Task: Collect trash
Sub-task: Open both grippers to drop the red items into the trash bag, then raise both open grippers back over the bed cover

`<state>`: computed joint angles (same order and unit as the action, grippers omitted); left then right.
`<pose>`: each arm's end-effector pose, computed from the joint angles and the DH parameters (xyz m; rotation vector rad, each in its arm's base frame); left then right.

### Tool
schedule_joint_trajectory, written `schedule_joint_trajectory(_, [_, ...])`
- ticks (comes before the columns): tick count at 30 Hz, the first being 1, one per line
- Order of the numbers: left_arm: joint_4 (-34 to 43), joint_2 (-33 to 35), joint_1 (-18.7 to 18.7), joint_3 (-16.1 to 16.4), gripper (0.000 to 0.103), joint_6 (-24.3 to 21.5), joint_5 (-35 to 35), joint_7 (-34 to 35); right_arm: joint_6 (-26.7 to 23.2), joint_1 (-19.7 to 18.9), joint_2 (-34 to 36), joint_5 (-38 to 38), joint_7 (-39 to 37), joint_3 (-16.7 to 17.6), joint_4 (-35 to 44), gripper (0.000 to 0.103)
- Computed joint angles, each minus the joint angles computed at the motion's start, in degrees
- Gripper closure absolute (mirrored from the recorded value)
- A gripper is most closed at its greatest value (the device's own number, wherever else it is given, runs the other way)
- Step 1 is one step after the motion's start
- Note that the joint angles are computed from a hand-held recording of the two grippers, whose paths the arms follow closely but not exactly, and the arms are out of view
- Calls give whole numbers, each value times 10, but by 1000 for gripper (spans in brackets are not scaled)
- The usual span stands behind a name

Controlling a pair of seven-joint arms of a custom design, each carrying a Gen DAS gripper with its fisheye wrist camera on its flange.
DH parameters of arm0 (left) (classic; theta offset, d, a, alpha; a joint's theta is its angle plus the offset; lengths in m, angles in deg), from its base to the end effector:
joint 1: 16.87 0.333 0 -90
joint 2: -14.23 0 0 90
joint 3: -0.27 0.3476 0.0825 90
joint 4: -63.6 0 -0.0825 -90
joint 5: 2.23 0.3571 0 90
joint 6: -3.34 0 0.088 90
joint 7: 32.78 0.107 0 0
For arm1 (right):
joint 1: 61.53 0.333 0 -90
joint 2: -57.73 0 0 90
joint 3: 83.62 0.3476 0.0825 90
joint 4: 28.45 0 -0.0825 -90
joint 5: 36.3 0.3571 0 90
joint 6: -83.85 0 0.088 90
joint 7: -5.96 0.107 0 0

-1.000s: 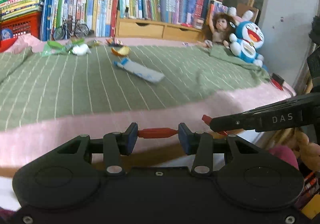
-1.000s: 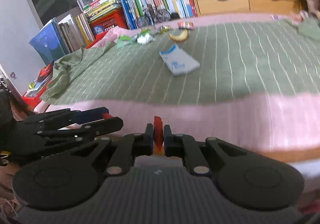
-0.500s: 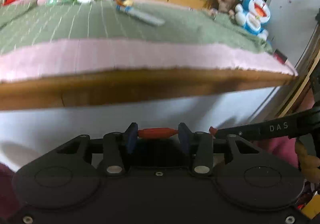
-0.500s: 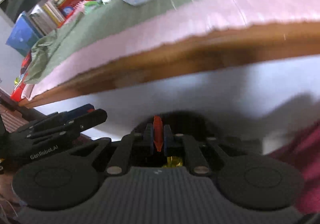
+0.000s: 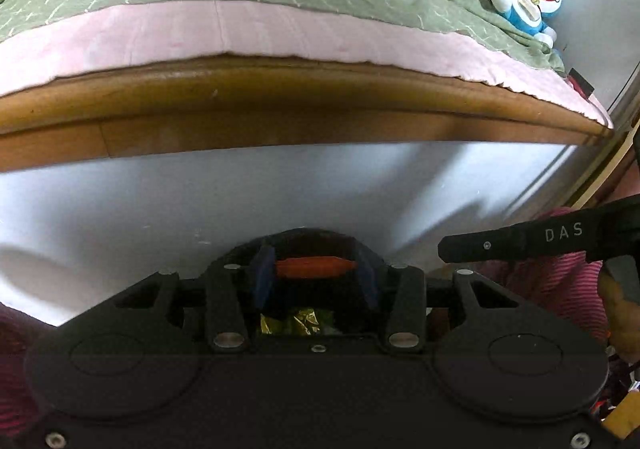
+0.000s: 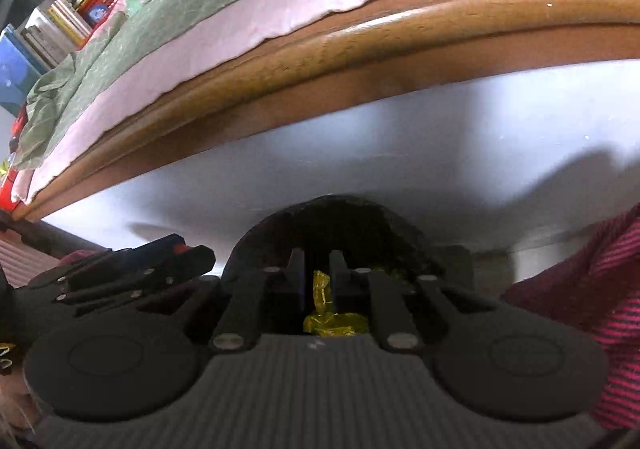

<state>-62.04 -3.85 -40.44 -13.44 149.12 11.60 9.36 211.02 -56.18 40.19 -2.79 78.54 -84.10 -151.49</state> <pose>0.3654 -0.3023 0.6250 -1.9278 1.8958 -0.8970 0.4596 0.0564 0.6116 -1.8694 1.6600 0.0583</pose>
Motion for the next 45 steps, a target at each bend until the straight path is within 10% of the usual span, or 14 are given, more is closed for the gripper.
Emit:
schedule_joint_trajectory(8, [7, 6, 5, -5, 34, -7, 6, -7, 4, 1, 1, 3, 3, 0, -1, 61])
schedule_joint_trajectory(31, [86, -30, 54, -11, 21, 2, 116, 12, 92, 39, -11, 158, -246, -30, 69, 23])
schedule_joint_trajectory(45, [249, 92, 144, -4, 17, -5, 241, -69, 233, 58, 127, 32, -201, 23, 198, 14])
